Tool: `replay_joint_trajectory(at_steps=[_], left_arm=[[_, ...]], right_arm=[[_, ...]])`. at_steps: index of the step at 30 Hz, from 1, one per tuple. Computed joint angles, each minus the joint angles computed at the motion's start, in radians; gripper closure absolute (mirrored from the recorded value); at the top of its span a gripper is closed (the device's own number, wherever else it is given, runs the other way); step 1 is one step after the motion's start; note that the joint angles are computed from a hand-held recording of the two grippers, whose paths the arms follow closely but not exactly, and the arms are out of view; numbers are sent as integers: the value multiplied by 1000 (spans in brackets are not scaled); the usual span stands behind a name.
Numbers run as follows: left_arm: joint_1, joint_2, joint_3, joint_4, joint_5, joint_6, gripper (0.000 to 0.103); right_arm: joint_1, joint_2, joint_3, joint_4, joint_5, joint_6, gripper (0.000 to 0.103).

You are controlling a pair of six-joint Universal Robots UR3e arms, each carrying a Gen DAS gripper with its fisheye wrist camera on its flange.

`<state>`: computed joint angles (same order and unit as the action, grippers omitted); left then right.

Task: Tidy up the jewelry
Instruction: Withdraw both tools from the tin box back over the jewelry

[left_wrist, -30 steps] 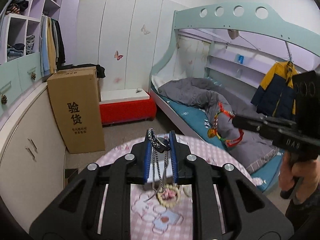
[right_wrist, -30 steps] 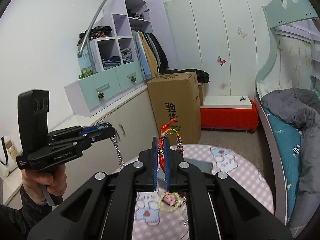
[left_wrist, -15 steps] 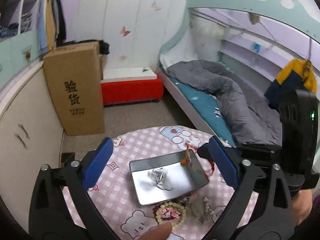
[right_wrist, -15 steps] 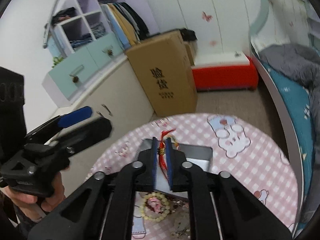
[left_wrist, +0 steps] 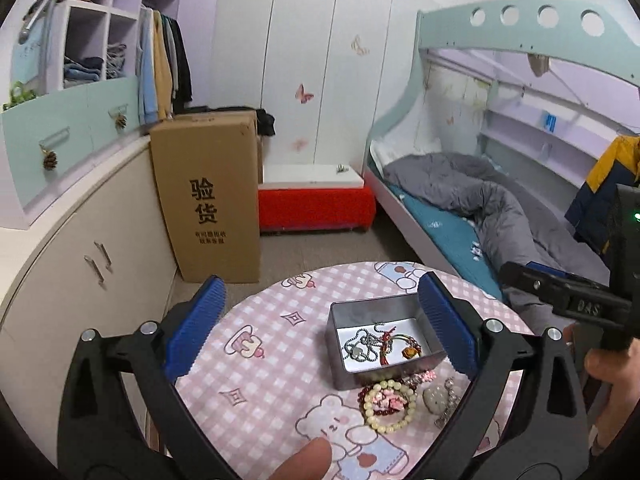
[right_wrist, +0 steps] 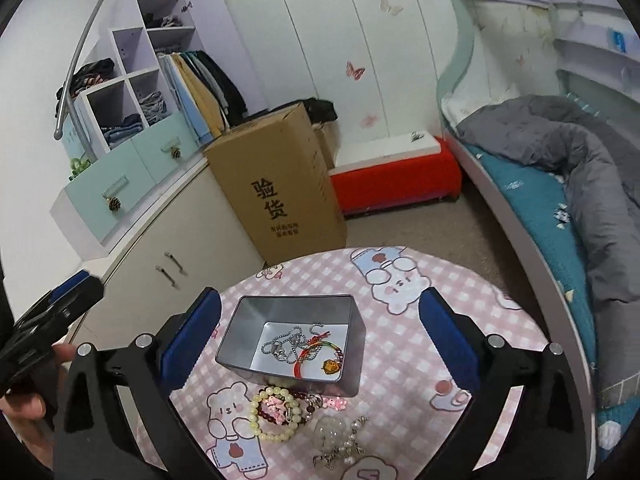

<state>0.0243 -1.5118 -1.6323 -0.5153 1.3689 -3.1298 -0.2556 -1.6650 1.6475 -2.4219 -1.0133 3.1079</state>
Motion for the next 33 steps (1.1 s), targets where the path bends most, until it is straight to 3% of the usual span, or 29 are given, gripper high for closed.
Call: replay_joint_trajectory(at_steps=[14,21,26,30,33], left_arm=[[29,301,-256,20,-7,8,8],[91,475,-403,-1,-80,19,8],[104,578,-501,-6,-89,23,8],[110,633,-569,-5,-87,17,8],[129,658,-608,-14,-107,21,8]], right_arm=[[-20,-304,127,45,-24,-30,8],[-78,-495,224,91,-4,-74,8],[-192,-678,326,202,80,-167,8],[-339,-852,398,391,178,-285,8],[-356,-910,454,426,158,-320,8]])
